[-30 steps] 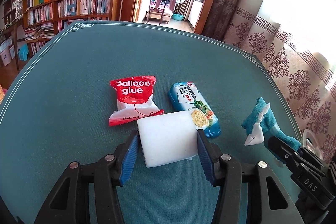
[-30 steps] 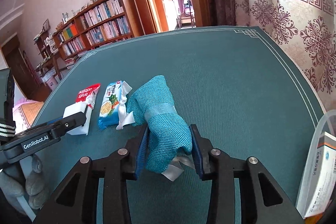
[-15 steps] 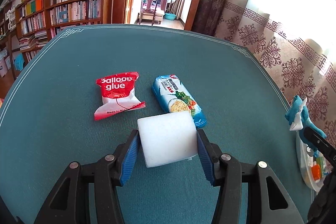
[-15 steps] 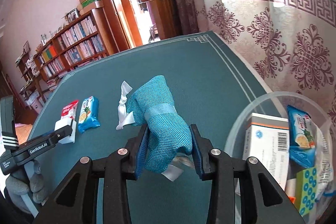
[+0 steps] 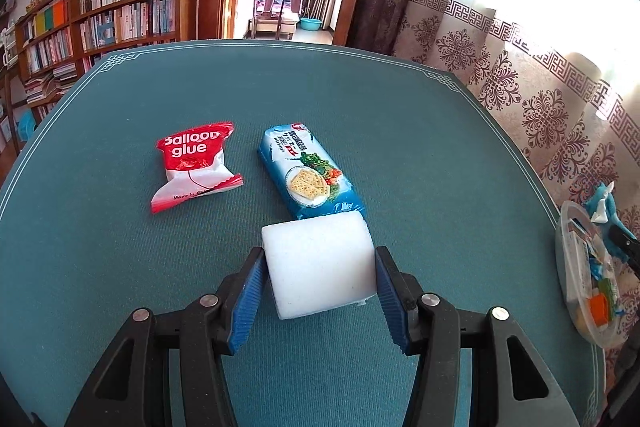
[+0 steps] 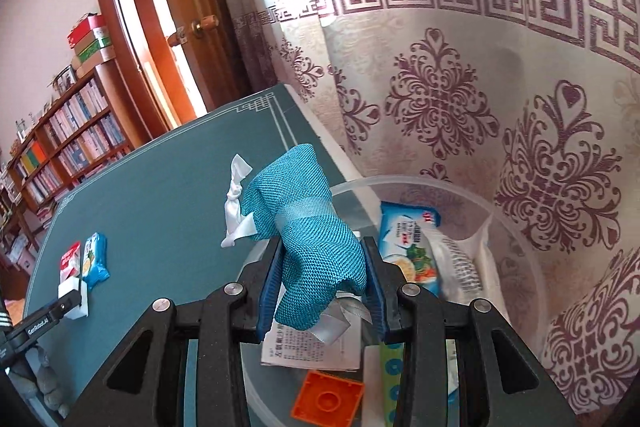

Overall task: Organize objects
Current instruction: 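Carry the blue towel into the bowl and release it with the right gripper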

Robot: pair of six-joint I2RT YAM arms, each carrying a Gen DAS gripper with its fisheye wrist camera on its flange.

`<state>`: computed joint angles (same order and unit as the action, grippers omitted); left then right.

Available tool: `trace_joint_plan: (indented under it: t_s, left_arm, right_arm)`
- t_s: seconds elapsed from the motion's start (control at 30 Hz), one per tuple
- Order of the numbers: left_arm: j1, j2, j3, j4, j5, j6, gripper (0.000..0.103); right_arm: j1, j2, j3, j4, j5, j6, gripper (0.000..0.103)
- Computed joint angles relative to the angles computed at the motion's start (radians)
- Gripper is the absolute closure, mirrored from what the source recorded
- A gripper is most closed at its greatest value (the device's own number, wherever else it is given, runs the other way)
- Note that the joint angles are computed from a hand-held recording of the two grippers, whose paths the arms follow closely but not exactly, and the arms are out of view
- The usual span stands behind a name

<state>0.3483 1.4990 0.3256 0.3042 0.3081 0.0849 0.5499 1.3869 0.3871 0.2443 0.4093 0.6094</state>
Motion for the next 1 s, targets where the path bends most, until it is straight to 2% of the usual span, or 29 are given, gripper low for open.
trace_joint_plan:
  t_s: [0.27, 0.43, 0.57, 0.63, 0.67, 0.8, 1.0]
  left_arm:
    - [-0.026, -0.016, -0.026, 0.006, -0.005, -0.001, 0.047]
    - [-0.056, -0.025, -0.038, 0.012, -0.022, -0.01, 0.047]
    - [-0.069, -0.027, -0.043, 0.009, -0.029, -0.013, 0.047]
    - [-0.074, -0.025, -0.043, 0.007, -0.029, -0.014, 0.047]
    - [-0.078, -0.025, -0.045, 0.007, -0.029, -0.016, 0.047]
    - [-0.091, -0.044, -0.056, 0.001, -0.031, -0.017, 0.047]
    - [-0.111, -0.077, -0.074, -0.017, -0.024, -0.02, 0.047]
  right_arm:
    - [-0.122, -0.013, -0.018, -0.054, 0.018, 0.007, 0.064]
    - [-0.204, 0.017, -0.022, -0.05, -0.07, 0.007, 0.059]
    - [-0.208, -0.01, -0.047, -0.025, -0.095, 0.01, 0.055]
    - [-0.206, -0.044, -0.069, -0.006, -0.114, 0.013, 0.047]
    - [-0.203, -0.057, -0.078, 0.001, -0.115, 0.014, 0.046]
    - [-0.164, -0.109, -0.1, 0.004, -0.086, 0.007, 0.045]
    - [-0.125, -0.097, -0.102, 0.014, -0.057, 0.001, 0.045]
